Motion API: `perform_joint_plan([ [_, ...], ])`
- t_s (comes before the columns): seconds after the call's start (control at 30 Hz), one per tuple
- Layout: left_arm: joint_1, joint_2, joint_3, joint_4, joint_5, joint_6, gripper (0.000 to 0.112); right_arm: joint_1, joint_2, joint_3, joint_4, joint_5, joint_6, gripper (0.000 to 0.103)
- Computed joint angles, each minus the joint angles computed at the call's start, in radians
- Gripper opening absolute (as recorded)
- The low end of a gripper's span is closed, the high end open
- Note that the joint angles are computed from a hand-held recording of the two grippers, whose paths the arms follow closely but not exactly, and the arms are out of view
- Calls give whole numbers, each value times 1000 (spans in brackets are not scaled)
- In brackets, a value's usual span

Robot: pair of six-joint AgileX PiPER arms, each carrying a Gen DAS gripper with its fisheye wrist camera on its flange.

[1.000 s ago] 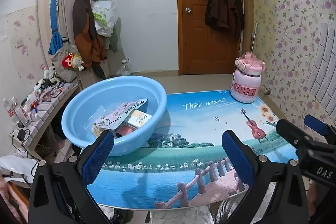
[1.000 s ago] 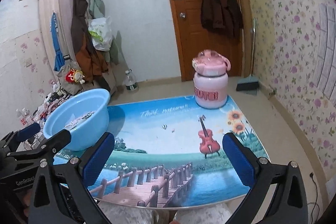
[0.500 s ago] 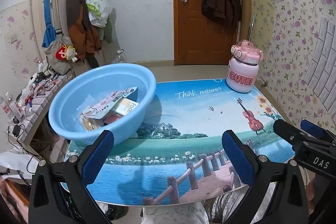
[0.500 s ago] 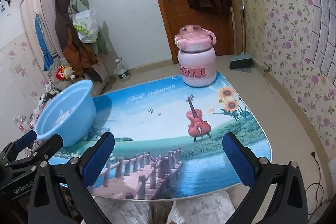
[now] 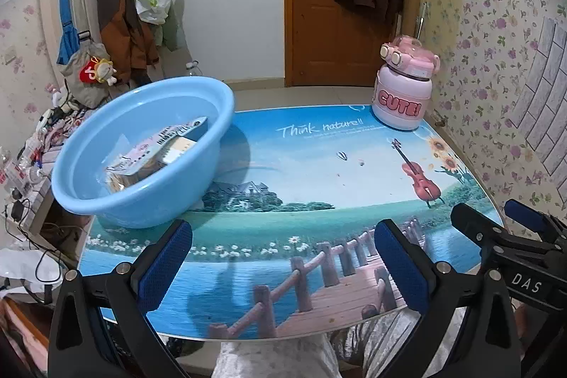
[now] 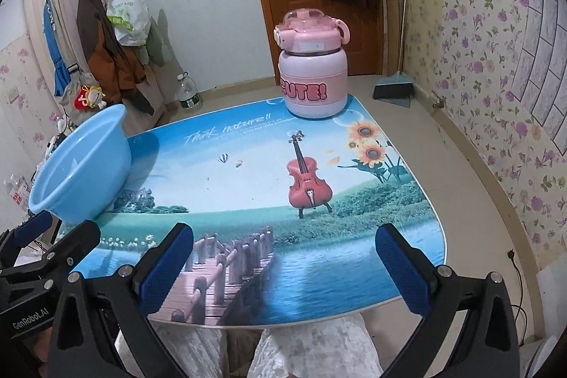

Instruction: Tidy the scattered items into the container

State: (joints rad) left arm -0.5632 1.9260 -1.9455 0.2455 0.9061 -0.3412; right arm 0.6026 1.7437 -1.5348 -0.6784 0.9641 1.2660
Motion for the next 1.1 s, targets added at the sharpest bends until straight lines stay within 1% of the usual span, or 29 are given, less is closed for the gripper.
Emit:
perform_joint_plan([
  [0.37,-15,71,-76,3,46,-44,103,-18,8,10,-8,12,-17,103],
  [0.53,-18,108,-122,-5,86,-39,103,-33,25,-10,21,34,-48,103],
  [0.67,-12,133,-156,-13,114,-32,103,-42,38,-23,35,37,-63,103],
  [0.77,-5,143,-165,-20,121,-30,103,-45,51,-31,48,34,-75,103],
  [1.1,9,149,-150,-37,106,-20,103,-53,78,-48,71,27,-99,103],
])
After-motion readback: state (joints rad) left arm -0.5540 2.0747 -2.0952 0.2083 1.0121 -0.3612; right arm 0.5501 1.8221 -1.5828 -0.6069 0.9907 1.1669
